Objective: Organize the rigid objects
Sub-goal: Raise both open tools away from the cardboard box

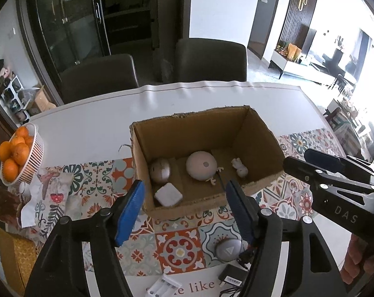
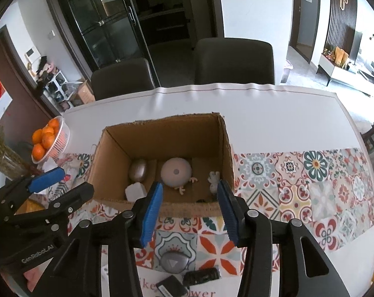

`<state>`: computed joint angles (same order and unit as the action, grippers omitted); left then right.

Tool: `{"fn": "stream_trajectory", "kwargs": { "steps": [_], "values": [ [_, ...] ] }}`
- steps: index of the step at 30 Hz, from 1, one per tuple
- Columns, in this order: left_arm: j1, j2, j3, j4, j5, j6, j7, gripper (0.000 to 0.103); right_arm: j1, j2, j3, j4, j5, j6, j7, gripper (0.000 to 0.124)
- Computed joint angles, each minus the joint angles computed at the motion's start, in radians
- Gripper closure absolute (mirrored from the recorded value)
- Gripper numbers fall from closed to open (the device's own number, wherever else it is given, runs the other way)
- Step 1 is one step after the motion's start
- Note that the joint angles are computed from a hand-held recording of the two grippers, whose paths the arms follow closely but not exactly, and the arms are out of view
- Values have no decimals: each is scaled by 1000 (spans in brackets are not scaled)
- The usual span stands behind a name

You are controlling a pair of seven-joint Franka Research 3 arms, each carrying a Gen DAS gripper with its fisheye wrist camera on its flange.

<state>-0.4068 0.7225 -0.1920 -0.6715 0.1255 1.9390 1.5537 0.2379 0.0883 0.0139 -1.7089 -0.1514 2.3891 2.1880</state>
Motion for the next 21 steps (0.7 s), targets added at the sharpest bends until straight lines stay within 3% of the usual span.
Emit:
{"fn": "stream_trajectory", "kwargs": {
  "steps": [6,21],
  "values": [
    [28,-143,-20,-251,5,100,-4,35,-1,-51,7,-75,-18,15,28,69],
    [76,-284,-54,-512,-18,147,-11,35,-12,-115,37,-204,38,26,34,69]
  ]
}}
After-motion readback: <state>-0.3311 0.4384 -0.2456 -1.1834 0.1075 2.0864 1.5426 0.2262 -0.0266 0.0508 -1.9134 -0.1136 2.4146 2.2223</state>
